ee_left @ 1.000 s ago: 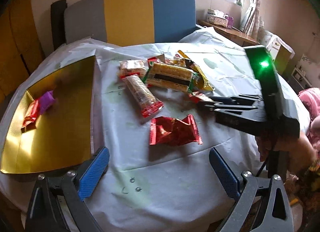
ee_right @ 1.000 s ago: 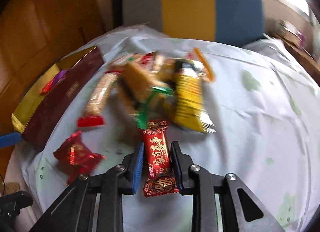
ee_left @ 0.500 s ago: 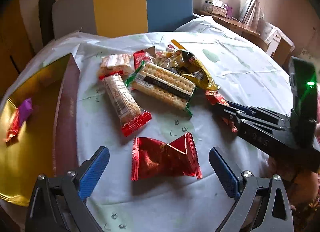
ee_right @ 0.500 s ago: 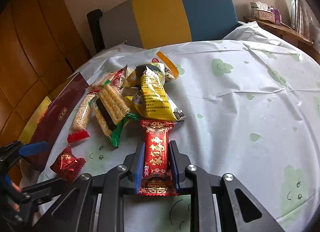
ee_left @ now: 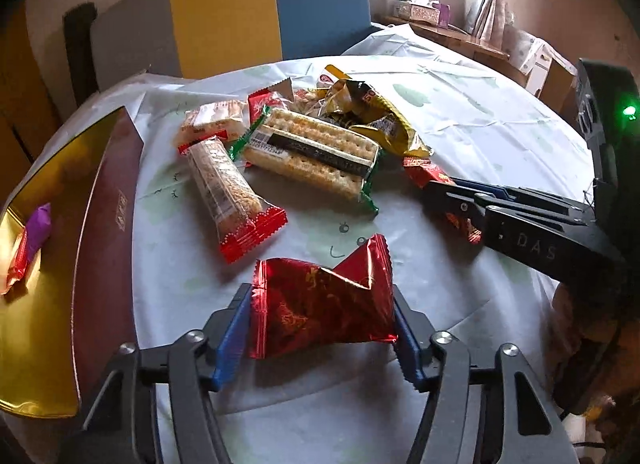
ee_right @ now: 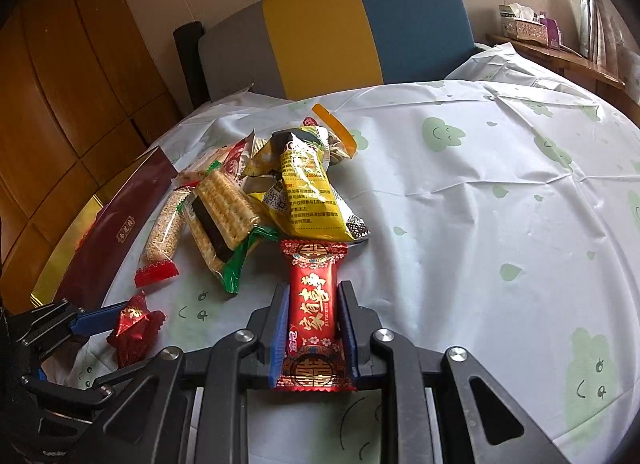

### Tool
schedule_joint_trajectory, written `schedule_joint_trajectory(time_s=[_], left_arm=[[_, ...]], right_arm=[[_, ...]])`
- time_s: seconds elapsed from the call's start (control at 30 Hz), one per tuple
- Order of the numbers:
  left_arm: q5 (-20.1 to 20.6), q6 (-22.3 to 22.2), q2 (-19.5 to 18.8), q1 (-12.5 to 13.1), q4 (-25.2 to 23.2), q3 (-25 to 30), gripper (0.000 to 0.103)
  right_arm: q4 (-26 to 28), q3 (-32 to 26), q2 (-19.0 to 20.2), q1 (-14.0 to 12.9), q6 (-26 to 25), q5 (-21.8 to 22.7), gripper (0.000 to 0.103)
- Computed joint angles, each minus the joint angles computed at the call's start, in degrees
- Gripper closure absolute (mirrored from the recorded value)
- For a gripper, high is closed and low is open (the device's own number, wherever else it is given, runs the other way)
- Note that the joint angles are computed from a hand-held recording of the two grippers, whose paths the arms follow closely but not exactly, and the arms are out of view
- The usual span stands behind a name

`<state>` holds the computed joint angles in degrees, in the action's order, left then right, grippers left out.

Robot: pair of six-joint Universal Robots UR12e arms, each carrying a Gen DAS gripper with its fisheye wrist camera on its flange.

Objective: Organize snacks
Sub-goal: 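Grasp the red twist-wrapped packet with the left gripper, then carry the red twist-wrapped packet into the tray and open the left gripper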

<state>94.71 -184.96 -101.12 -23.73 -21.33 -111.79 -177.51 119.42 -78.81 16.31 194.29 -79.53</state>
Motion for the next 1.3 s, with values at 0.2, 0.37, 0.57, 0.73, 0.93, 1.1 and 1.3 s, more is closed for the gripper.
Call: schedule_joint_trajectory(time_s=[0.2,0.37,0.57,0.73,0.93,1.1,1.3], left_arm=[[0.4,0.4,0.2,-0.3,1.3,-0.3,0.050],[0.0,0.9,0.7,-0.3,3.3,-0.9,0.053],[-2.0,0.4,1.7,0.2,4.5,-1.6,0.055],[-3.7,-0.8,2.7,1.0,6.0,-2.3,0.055],[-6.7,-3.2,4.5,3.1,8.3,-3.3,0.055],[-7.9,-5.4,5.8,5.0,8.8,-3.5,0.055],[-7.3,-6.3,6.6,7.3,8.8,-3.2,0.055]], right_arm=[[0.1,-0.1,0.1,0.2,-0.1,-0.4,0.080],[0.0,-0.1,0.0,0.3,-0.1,-0.6,0.080],[0.0,-0.1,0.1,0.2,0.0,-0.4,0.080],[-0.1,-0.1,0.1,0.2,0.0,-0.5,0.080],[-0.1,-0.1,0.1,0.2,0.0,-0.5,0.080],[-0.2,-0.1,0.1,0.2,0.1,-0.4,0.080],[-0.4,0.0,0.1,0.1,0.3,-0.1,0.080]])
